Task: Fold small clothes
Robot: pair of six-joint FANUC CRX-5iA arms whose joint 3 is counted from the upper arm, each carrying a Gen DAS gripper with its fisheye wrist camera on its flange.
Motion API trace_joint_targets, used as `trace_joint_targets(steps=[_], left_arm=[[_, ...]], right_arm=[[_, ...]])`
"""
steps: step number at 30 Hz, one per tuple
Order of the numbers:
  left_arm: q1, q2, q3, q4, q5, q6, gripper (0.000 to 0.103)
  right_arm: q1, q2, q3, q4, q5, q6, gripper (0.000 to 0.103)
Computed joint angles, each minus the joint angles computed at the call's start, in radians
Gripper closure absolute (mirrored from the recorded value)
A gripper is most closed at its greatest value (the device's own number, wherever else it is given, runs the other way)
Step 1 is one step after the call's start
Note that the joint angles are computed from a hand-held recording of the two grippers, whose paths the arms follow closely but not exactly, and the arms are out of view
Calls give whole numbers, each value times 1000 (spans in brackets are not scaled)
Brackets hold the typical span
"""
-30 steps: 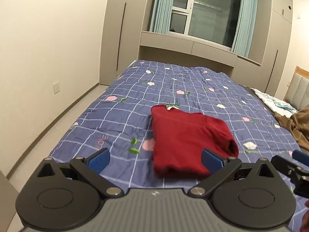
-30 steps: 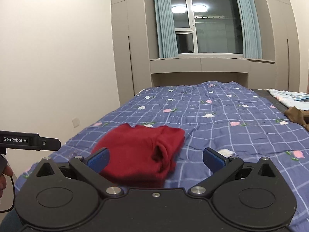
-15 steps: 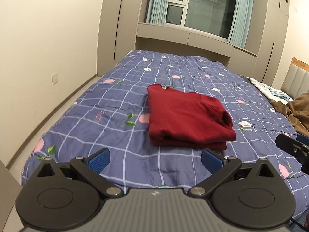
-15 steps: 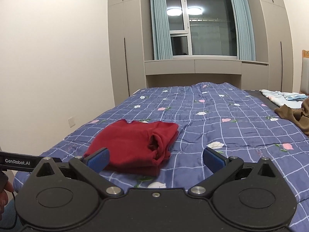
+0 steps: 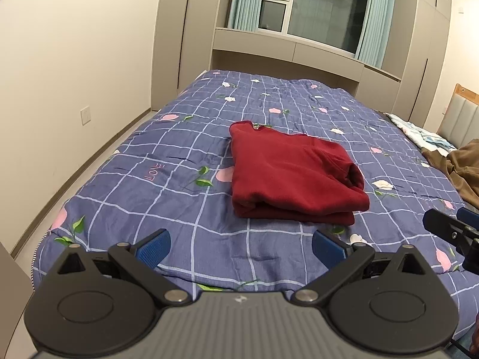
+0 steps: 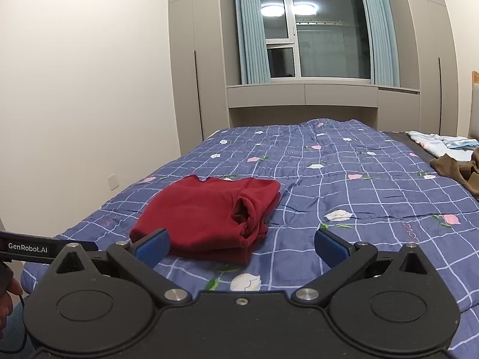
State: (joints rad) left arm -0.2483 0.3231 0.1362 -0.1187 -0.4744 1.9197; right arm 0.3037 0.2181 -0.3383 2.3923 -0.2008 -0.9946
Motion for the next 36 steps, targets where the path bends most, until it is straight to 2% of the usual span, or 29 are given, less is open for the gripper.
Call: trace_joint_targets(steps=[13,36], left_arm=[[3,8,7,9,-11,-7,1],[7,36,32,29,-43,-23,1]], right_arm=[[-8,6,5,7,19,-11,1],[-1,29,11,-86,35,66,1]])
